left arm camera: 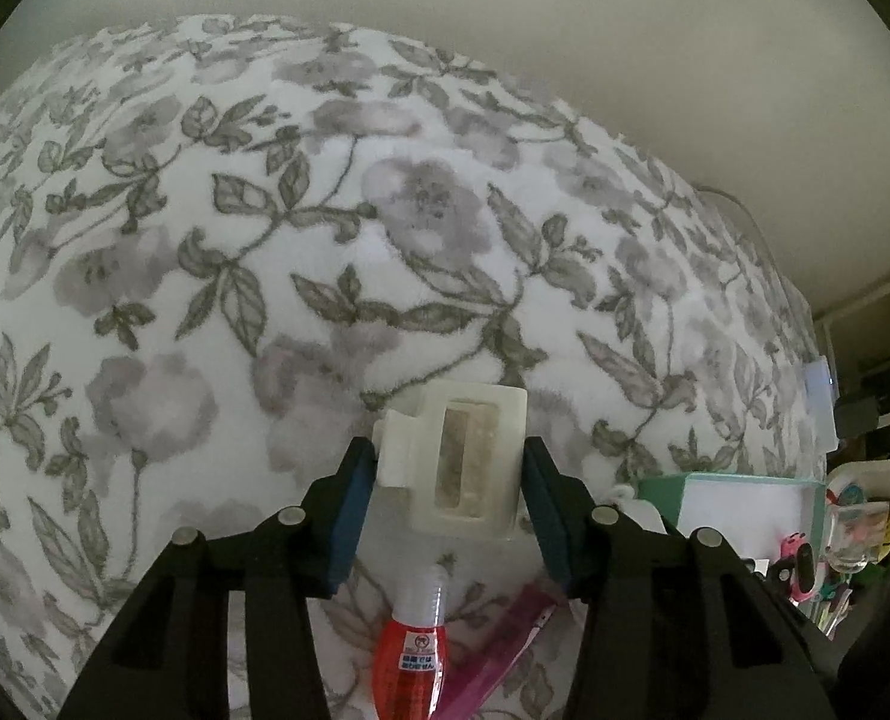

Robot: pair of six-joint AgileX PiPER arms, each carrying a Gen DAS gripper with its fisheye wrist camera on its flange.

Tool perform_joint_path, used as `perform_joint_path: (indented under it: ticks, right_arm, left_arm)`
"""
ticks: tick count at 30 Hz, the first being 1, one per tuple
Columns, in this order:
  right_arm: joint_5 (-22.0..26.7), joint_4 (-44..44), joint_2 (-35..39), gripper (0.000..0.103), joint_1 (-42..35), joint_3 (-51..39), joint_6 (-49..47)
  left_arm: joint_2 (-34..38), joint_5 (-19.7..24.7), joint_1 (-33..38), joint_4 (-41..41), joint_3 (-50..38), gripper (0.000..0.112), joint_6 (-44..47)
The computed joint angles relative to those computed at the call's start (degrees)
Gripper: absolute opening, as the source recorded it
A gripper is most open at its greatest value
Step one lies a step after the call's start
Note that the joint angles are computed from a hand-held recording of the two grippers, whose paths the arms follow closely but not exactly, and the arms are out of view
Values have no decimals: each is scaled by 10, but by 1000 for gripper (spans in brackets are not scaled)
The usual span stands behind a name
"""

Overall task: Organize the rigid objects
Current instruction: 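Close right tool on white smartwatch while left tool grasps white clip, then carry smartwatch in right tool and white clip in left tool over tray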

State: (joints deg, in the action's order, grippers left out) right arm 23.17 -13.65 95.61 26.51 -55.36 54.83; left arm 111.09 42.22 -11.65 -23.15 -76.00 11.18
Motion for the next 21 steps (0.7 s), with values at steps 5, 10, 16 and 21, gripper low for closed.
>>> perform_joint_path:
  ticks: [5,10,16,21]
  right_arm:
    - [-3,11,-19,33,-2,6,-10]
    - [-3,9,-56,33,-7,16,-6]
    - [25,-55,-130,33,-9,29,50]
    - [71,-94,-196,33,-28,39,77]
  left_arm:
    - [-17,10,8,-8,-5,51,5]
    - [-51,14,13,-12,-5,51,7]
    - [-95,13,8,-16,-7,51,9]
    - [-131,10,-9,-12,-4,51,8]
